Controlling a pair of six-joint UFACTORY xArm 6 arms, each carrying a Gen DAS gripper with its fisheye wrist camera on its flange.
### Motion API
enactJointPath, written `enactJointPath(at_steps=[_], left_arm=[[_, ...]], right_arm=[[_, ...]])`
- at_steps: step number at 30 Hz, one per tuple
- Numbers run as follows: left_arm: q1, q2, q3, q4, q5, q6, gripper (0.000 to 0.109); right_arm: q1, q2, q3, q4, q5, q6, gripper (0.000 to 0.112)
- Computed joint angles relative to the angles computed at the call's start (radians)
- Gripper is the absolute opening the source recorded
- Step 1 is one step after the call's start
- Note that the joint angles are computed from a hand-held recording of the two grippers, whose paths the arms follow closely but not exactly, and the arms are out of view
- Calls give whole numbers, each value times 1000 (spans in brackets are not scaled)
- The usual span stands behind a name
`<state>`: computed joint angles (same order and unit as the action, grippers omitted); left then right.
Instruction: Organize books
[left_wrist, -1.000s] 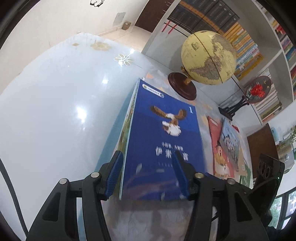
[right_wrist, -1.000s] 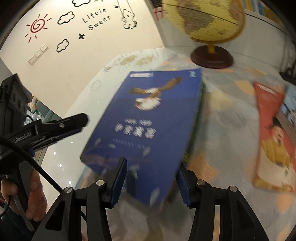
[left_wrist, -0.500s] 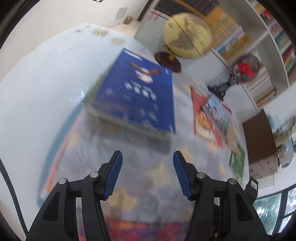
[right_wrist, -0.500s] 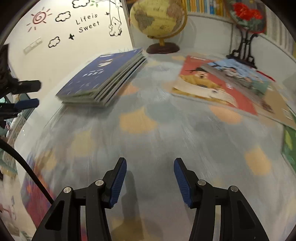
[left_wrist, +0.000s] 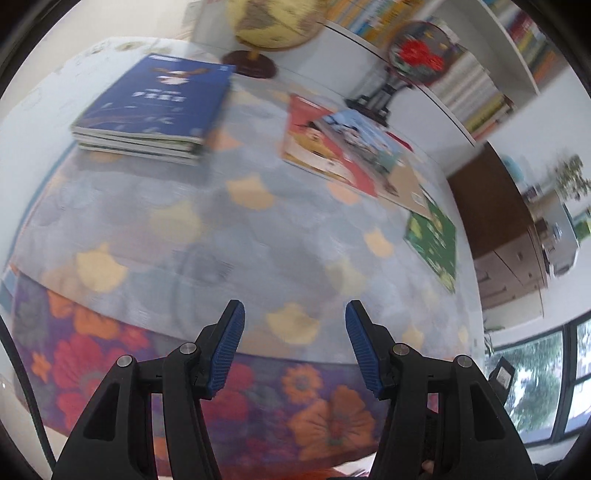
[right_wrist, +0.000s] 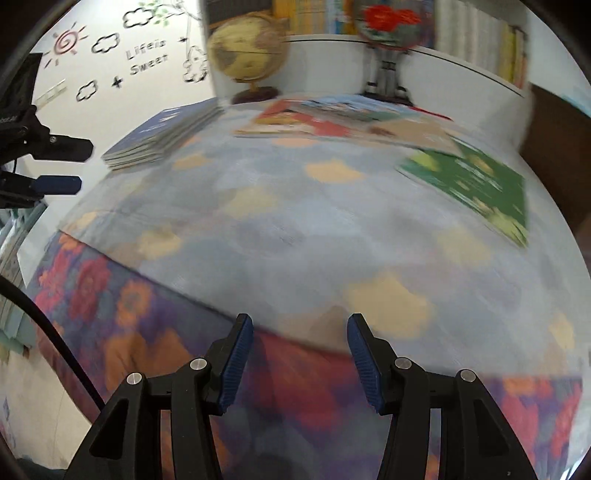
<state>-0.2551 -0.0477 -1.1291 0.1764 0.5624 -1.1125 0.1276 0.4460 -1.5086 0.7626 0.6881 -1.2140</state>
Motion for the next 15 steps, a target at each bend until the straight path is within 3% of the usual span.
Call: enactJointPath(at_steps=[2, 5, 11, 15], left_arm=[[-27, 27, -41, 19, 7, -13, 55], [-55, 74, -108, 28, 19, -9, 55], [-88, 200, -301, -11, 85, 97, 55], [-70, 292, -447, -43, 141, 213, 63]], right_arm=[[-30, -33, 56, -4, -49, -54, 52], [-86, -47, 63, -44, -40, -36, 51], [-158, -17, -75, 0, 32, 72, 52], [-150, 63, -239, -89, 82, 231, 57]])
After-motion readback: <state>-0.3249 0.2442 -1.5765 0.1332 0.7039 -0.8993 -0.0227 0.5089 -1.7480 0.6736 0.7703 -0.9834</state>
